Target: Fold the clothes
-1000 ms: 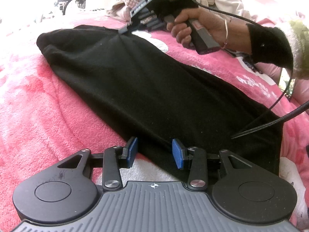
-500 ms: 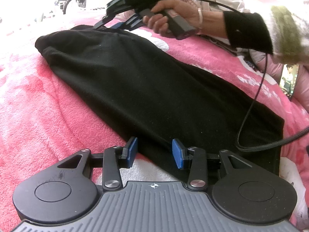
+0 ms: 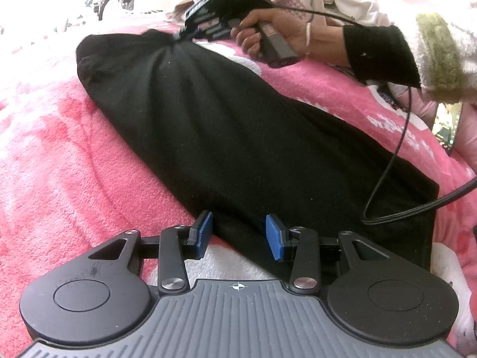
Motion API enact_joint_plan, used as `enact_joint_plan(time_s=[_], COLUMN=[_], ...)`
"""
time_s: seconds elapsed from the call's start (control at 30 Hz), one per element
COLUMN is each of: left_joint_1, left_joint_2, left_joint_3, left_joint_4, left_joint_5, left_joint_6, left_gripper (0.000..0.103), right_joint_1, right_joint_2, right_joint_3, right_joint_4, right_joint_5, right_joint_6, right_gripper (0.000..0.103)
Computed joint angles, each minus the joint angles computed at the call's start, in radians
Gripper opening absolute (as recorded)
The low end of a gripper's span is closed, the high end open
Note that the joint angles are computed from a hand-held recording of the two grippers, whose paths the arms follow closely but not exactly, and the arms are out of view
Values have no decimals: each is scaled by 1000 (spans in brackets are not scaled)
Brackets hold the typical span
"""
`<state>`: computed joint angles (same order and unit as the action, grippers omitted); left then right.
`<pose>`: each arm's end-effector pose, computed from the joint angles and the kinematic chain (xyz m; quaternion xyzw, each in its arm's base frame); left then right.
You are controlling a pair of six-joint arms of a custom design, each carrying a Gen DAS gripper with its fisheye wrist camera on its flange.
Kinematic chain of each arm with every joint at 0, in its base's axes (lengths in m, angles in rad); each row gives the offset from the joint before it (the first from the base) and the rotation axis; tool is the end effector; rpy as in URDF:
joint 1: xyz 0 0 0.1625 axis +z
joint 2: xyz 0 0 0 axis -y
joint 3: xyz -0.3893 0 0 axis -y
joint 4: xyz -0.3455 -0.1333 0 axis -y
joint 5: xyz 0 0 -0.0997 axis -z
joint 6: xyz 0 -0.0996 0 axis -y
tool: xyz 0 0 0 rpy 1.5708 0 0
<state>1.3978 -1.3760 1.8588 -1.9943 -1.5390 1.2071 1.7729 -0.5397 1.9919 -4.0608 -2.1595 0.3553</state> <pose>0.0527 -0.4914 0.2788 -0.6366 -0.7705 -0.0336 0.0008 0.1761 -0.4711 0.0633 -0.2070 -0.8176 0.5256 0.1116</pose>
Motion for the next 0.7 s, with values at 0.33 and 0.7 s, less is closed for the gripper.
enact_joint_plan(time_s=[0.33, 0.7], left_joint_1=[-1, 3], left_joint_2=[-6, -10], left_joint_3=[-1, -4], left_joint_4=[7, 8], left_joint_5=[3, 0], left_joint_6=[-6, -21], left_gripper=[40, 40], right_joint_1=[116, 354], right_joint_2=[-133, -151], right_joint_3=[185, 222], right_joint_4=[86, 472], right_joint_5=[13, -145], right_joint_6=[100, 142], right_gripper=[33, 26])
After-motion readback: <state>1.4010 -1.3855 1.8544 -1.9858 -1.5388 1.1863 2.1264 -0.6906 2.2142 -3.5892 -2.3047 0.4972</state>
